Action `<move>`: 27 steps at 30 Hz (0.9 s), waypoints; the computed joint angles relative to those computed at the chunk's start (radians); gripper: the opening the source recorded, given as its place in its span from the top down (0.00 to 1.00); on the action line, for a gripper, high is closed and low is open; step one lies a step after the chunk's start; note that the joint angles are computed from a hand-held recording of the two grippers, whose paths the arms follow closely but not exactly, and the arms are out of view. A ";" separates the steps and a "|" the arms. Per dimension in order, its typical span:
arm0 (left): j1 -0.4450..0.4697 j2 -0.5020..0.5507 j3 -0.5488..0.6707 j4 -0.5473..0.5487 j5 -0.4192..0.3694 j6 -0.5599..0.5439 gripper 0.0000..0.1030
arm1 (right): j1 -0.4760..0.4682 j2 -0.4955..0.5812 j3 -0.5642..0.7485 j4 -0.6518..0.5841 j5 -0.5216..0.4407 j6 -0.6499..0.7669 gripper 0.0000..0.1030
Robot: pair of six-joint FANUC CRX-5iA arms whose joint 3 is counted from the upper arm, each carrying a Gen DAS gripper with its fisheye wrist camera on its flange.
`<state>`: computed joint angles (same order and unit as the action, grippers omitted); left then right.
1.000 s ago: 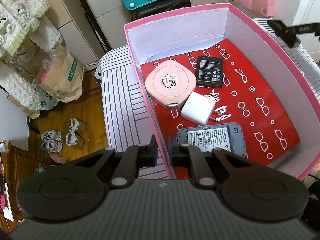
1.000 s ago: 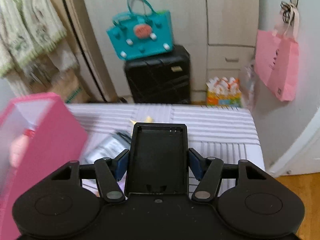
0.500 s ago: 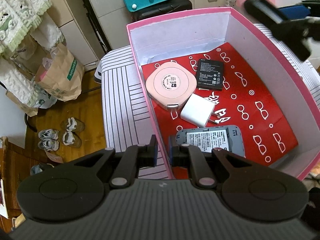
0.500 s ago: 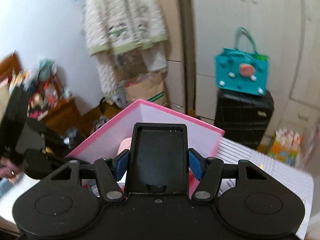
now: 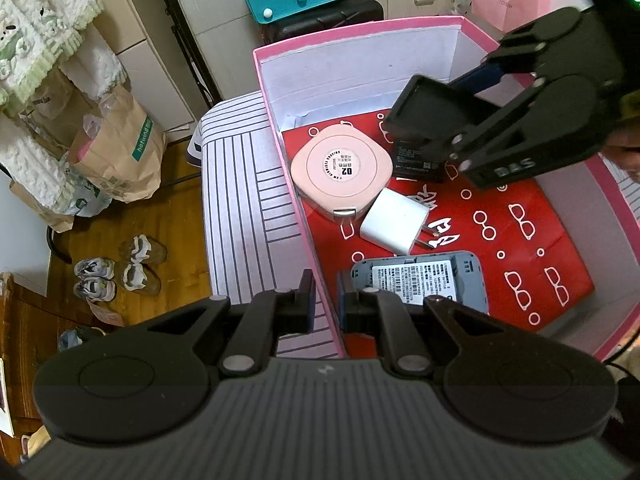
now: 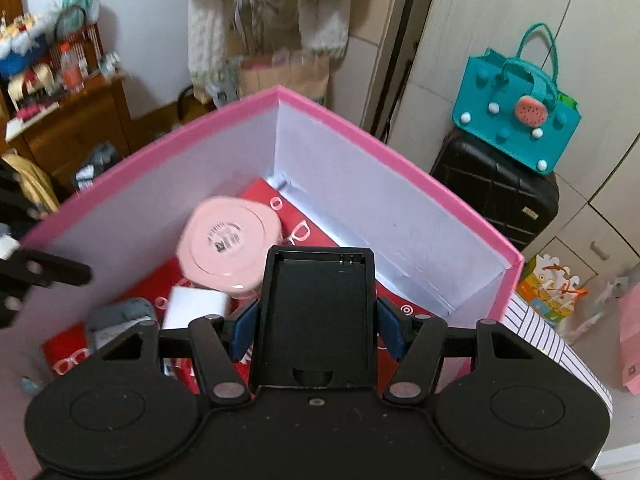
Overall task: Organize rigid objects
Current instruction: 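Carry the black case with the right gripper into the pink box and release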
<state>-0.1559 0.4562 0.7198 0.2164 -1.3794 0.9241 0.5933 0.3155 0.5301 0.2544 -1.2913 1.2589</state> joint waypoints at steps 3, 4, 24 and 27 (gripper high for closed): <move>0.002 0.000 -0.001 0.005 -0.001 -0.005 0.90 | 0.000 0.036 0.043 -0.002 -0.040 0.038 0.35; 0.003 0.000 -0.002 0.006 -0.001 -0.007 0.90 | 0.000 0.045 0.058 -0.006 -0.055 0.048 0.35; 0.000 0.005 0.010 0.001 -0.012 -0.001 0.90 | -0.045 -0.274 -0.229 -0.083 0.235 -0.182 0.27; -0.002 0.006 0.012 -0.003 -0.014 0.009 0.90 | -0.036 -0.352 -0.345 0.012 0.296 -0.248 0.27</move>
<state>-0.1577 0.4617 0.7322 0.2135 -1.3930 0.9334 0.5571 -0.0363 0.1851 0.2660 -0.9950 1.0108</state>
